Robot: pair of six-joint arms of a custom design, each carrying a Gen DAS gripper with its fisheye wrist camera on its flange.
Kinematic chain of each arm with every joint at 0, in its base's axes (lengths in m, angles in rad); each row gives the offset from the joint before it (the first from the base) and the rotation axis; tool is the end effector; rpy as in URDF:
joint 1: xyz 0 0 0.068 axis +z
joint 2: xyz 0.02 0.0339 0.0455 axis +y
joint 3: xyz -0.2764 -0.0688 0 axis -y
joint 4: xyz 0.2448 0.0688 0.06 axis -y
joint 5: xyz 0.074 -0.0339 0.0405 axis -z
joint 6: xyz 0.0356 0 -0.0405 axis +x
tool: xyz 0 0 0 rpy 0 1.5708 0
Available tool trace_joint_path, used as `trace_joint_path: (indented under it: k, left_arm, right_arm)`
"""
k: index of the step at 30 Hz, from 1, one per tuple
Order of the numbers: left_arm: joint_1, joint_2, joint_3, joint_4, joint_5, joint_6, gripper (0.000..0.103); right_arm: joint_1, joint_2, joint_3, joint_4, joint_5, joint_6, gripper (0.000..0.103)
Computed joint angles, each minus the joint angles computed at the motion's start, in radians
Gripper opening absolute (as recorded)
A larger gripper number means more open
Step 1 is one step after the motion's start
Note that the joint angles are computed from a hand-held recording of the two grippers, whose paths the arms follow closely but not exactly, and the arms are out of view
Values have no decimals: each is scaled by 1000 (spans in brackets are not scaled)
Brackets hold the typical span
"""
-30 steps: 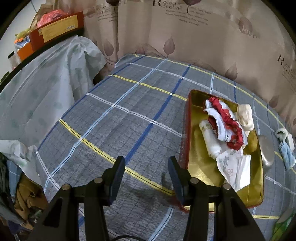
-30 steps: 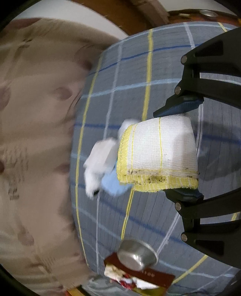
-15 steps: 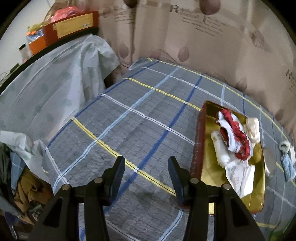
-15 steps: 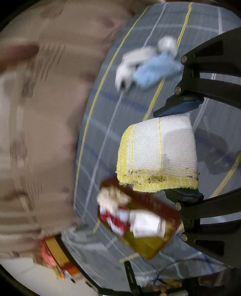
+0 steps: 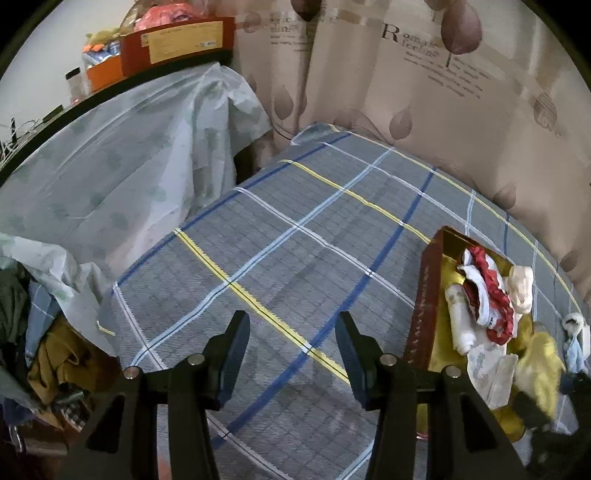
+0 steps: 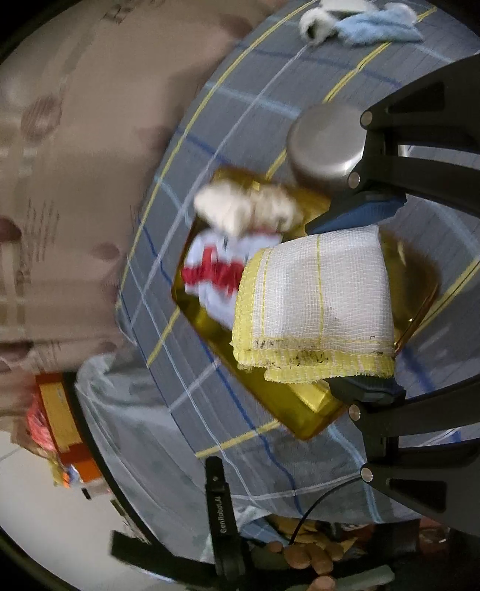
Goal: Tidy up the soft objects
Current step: 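Carry the yellow-edged gauze towel with the right gripper into the gold tin and release, then return the right gripper to the pile and grasp the clear plastic bag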
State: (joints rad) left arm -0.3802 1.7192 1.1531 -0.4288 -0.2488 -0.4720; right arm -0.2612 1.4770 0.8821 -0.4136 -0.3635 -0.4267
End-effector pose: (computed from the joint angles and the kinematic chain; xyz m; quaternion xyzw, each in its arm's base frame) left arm 0.3364 -0.1250 0.2152 -0.0789 0.9488 -0.0081 0.3058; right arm 0.2812 -0.0621 0.2104 -0.1281 0.9375 0.0715 0.3155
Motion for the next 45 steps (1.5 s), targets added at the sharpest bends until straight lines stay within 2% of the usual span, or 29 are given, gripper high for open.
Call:
trace_joint_path:
  k: [11, 22, 27, 33, 37, 45]
  left_arm:
    - [19, 5, -1, -2, 36, -11, 49]
    - [5, 15, 2, 3, 25, -15, 49]
    - [3, 16, 3, -2, 23, -10, 49]
    - [-15, 24, 6, 0, 2, 2, 49]
    - [-35, 29, 11, -2, -15, 10, 49]
    - [-69, 34, 15, -4, -58, 29, 49]
  right_arm:
    - [135, 100, 23, 91, 90, 94, 65]
    - [124, 85, 12, 97, 57, 104, 79]
    - [83, 39, 2, 66, 10, 99, 80]
    - [-36, -33, -9, 0, -61, 45, 80]
    - [-177, -56, -1, -41, -101, -7, 81]
    - [-531, 36, 148, -139, -173, -136, 81]
